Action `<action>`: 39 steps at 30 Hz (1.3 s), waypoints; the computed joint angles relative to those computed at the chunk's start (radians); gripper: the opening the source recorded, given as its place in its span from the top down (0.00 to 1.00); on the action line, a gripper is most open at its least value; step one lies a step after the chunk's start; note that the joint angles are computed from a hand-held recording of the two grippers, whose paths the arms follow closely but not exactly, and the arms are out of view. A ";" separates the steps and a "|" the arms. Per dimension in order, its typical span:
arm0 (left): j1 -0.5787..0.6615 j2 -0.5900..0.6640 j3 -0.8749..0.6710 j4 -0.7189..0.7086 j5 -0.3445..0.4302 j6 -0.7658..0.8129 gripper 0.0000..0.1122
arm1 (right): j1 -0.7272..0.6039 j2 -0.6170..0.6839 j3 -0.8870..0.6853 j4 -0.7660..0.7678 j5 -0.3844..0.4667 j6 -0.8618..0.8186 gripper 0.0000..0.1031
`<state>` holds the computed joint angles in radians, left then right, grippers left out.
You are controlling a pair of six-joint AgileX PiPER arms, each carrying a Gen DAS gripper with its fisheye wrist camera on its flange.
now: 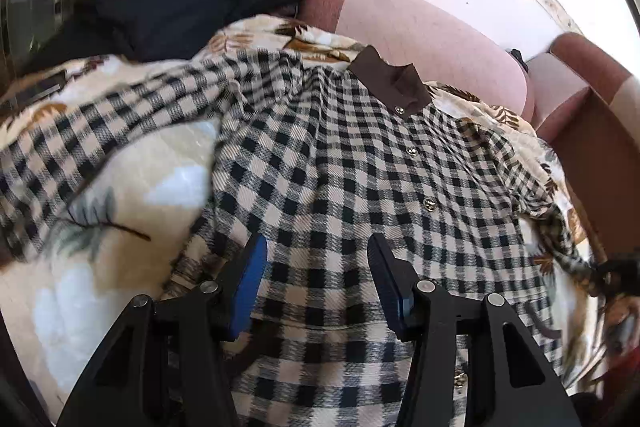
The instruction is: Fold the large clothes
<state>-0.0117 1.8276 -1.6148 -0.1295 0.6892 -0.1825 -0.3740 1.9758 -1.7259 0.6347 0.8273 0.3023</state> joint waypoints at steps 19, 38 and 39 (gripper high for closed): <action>0.022 0.007 0.025 -0.065 0.010 0.040 0.55 | -0.045 -0.218 0.377 0.199 -0.044 -0.215 0.39; 0.118 0.001 0.021 -0.198 0.017 0.104 0.55 | -0.007 0.041 -0.395 -0.532 0.167 0.262 0.93; 0.136 -0.006 0.024 -0.223 0.016 0.120 0.55 | 0.014 0.071 -0.470 -0.556 0.207 0.260 0.93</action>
<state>0.1244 1.8214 -1.5908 -0.3525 0.7052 -0.0626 -0.3597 2.0466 -2.1954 0.0788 1.0339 0.5626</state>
